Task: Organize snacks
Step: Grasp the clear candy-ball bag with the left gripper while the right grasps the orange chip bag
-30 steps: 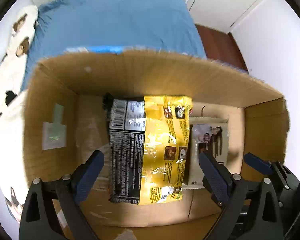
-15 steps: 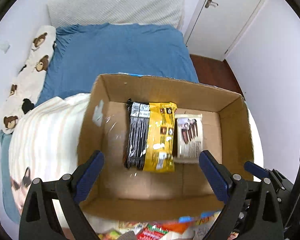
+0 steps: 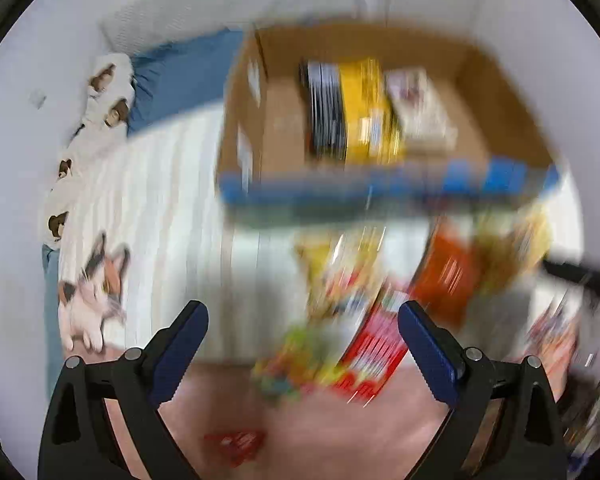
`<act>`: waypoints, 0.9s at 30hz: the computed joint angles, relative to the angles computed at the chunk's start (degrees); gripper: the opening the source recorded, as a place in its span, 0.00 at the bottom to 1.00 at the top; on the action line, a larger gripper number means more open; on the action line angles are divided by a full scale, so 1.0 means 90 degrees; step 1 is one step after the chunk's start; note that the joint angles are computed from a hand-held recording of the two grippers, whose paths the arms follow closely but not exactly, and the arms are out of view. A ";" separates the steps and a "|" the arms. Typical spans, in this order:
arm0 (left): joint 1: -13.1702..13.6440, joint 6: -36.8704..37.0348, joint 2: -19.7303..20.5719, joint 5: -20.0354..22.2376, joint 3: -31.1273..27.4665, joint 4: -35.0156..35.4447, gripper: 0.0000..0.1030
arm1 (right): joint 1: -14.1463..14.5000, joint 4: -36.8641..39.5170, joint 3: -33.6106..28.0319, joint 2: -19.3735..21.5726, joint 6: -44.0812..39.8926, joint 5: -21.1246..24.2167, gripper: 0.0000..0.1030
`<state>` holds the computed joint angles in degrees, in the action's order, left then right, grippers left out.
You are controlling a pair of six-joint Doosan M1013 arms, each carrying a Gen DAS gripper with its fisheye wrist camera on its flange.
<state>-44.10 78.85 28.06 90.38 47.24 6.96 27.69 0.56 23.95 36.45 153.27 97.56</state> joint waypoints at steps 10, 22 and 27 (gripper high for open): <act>-0.0176 0.1654 -0.0070 0.0177 0.1438 0.0644 0.93 | 0.0131 0.0521 0.1610 -0.0530 0.1128 -0.1207 0.96; 0.0755 -0.0971 0.0108 0.0260 0.1118 -0.1422 0.60 | 0.0034 0.0470 0.0506 0.0535 0.1771 -0.0568 0.66; 0.0834 -0.1082 -0.0026 0.0177 0.1283 -0.1717 0.60 | 0.0120 0.0316 -0.0186 0.0881 0.1211 0.0150 0.52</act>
<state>-36.59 69.11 27.83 91.98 58.79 -8.50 28.77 3.40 22.28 44.38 164.17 98.91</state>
